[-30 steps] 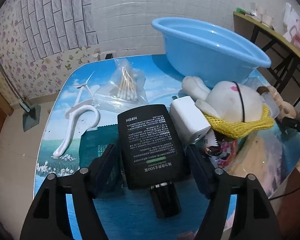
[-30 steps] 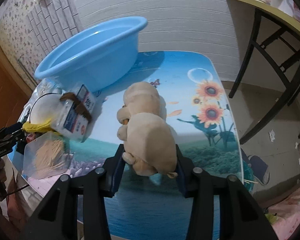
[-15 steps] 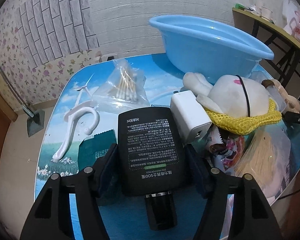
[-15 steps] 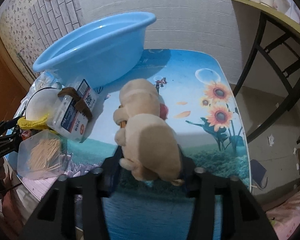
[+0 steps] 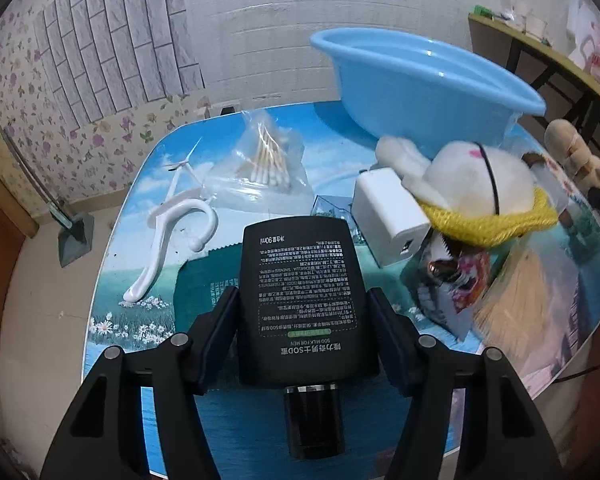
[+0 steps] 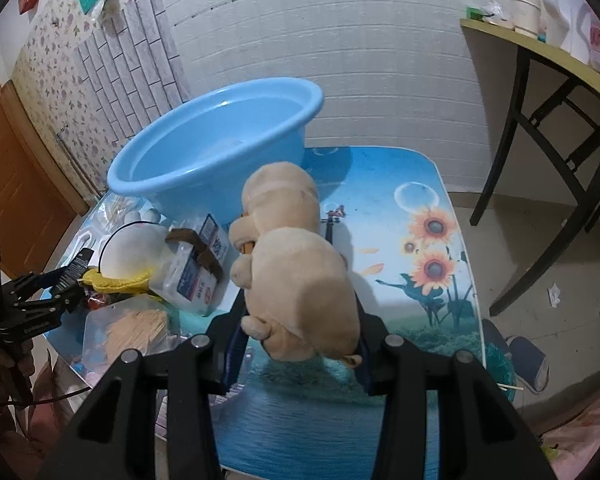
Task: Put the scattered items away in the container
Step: 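Carry power bank and plush dog into the basin and release both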
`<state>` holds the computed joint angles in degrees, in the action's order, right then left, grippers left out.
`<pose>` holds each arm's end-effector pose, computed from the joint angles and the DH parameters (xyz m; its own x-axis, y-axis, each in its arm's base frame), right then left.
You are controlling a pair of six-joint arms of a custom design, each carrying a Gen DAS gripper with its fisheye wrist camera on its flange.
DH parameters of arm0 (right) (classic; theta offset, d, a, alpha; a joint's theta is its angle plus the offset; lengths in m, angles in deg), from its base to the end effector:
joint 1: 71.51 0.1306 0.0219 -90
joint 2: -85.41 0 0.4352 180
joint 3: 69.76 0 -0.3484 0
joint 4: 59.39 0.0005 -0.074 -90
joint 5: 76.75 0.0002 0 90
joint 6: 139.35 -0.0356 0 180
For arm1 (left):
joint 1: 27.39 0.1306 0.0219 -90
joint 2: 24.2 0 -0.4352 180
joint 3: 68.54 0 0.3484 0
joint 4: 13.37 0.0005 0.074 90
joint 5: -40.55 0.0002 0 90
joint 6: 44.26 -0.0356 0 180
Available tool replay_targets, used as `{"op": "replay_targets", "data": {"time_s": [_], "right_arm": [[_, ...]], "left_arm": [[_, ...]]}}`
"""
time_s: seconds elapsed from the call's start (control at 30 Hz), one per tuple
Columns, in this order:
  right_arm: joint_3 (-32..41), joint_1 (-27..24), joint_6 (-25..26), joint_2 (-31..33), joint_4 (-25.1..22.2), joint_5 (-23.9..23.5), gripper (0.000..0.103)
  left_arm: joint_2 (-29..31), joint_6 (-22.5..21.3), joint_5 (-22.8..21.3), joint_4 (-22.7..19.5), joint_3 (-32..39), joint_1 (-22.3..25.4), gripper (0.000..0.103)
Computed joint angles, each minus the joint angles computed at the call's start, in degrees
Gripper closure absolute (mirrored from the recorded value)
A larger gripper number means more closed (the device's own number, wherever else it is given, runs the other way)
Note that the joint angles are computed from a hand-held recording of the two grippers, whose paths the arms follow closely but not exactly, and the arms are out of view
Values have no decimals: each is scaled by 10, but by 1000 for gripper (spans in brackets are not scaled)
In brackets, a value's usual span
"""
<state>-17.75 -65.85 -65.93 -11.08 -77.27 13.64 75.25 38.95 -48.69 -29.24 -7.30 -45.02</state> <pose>0.3394 0.0329 0.2977 -0.7508 0.2123 -0.6254 0.1252 0.9755 0.1808 0.4107 -0.1315 0.2555 -0.7297 0.3559 -0.5838 0.3993 0.9149 0.0587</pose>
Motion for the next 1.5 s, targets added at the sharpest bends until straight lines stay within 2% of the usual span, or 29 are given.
{"op": "replay_targets", "data": {"time_s": [0.1, 0.27, 0.4, 0.77, 1.03, 1.5], "right_arm": [[2, 1, -1, 6, -6, 0, 60], [4, 6, -10, 8, -13, 7, 60], [7, 11, -9, 9, -17, 8, 60], [15, 11, -6, -25, -13, 12, 60], [50, 26, 10, -14, -10, 1, 60], [109, 28, 42, 44, 8, -28, 60]], "left_arm": [[1, -7, -13, 8, -3, -6, 39], [12, 9, -40, 25, 2, -14, 37], [16, 16, -47, 33, 4, -17, 41], [-38, 32, -8, 35, -7, 5, 41], [-62, 41, 17, 8, 28, -1, 41], [-9, 39, 40, -26, 140, -43, 41]]}}
